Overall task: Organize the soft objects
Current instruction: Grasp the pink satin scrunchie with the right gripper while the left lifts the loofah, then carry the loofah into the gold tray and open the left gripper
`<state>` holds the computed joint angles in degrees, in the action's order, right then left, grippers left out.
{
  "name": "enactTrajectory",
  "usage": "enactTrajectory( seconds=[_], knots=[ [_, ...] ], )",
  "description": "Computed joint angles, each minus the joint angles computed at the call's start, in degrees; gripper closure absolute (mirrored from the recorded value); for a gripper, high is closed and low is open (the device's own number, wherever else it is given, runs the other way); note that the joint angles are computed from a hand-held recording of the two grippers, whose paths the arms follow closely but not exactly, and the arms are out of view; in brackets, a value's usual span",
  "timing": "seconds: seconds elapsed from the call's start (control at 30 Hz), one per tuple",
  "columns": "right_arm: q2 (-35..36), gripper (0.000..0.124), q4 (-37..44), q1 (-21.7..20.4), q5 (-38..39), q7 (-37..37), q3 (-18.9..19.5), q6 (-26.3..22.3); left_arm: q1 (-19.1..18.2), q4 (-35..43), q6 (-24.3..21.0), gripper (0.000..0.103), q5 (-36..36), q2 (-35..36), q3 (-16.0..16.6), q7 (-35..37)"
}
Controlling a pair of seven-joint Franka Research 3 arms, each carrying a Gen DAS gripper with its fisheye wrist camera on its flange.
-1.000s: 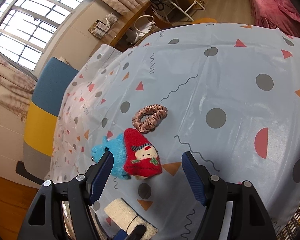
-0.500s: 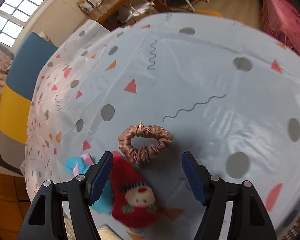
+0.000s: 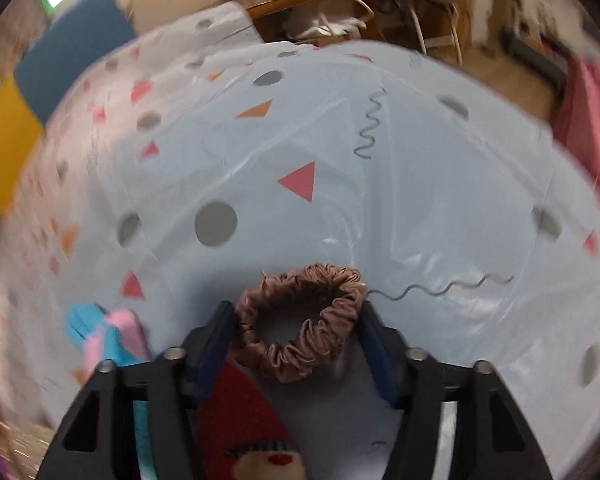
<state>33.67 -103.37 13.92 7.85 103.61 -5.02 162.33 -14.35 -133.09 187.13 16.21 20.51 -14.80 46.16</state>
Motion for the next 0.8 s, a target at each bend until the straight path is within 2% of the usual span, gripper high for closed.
enactTrajectory(
  seconds=[0.03,0.07,0.1,0.17,0.23,0.27,0.33,0.43,0.53,0.67,0.77,0.8],
  knots=[
    [-0.2,0.104,-0.5,1.6,0.2,0.0,-1.7,0.5,-0.8,0.0,0.0,0.054,0.0,-0.1,0.8,0.0],
    [-0.8,0.112,-1.1,1.3,1.5,-1.0,-1.5,0.9,-1.2,0.1,-0.2,0.054,0.0,-0.2,1.1,0.0],
    [-1.2,0.112,-1.5,-0.2,0.3,0.4,-0.3,0.7,-1.8,0.2,-0.5,0.055,0.1,-0.3,1.5,0.0],
    [-1.5,0.112,-2.0,-0.5,0.4,1.1,-0.8,-0.1,-2.3,0.7,-2.0,0.056,0.2,-0.6,1.8,0.1],
    [-1.7,0.111,-2.1,-3.7,3.1,-1.2,2.0,-1.0,0.0,1.2,-3.7,0.059,-0.1,-0.7,-0.7,0.7],
    [-1.8,0.111,-2.3,-4.9,4.5,-2.3,3.1,-0.8,-0.4,1.6,-4.7,0.06,0.0,-1.0,-0.4,0.8],
    [-1.8,0.111,-2.4,-6.5,7.2,-3.9,4.8,-0.5,-3.8,2.4,-6.8,0.063,0.9,-1.9,2.8,0.0],
    [-2.2,0.111,-3.1,-5.5,7.6,-4.3,4.2,0.0,-5.7,2.3,-6.8,0.065,2.0,-3.5,5.2,-1.7],
    [-2.2,0.11,-3.2,-3.3,5.7,-3.5,2.1,0.4,-5.3,1.5,-6.1,0.065,2.2,-5.7,5.7,-3.1],
    [-1.9,0.109,-2.9,-2.0,4.1,-2.7,1.0,0.7,-10.0,1.1,-6.1,0.065,8.0,-9.6,12.6,-8.5],
    [-2.1,0.109,-3.4,-1.7,3.2,-2.7,0.7,1.2,-14.8,0.4,-6.4,0.065,18.9,-13.7,20.7,-19.0],
    [-2.0,0.109,-3.3,-1.3,2.7,-2.5,0.4,1.3,-15.3,0.4,-6.6,0.065,22.6,-14.6,22.5,-22.4]
  ],
)
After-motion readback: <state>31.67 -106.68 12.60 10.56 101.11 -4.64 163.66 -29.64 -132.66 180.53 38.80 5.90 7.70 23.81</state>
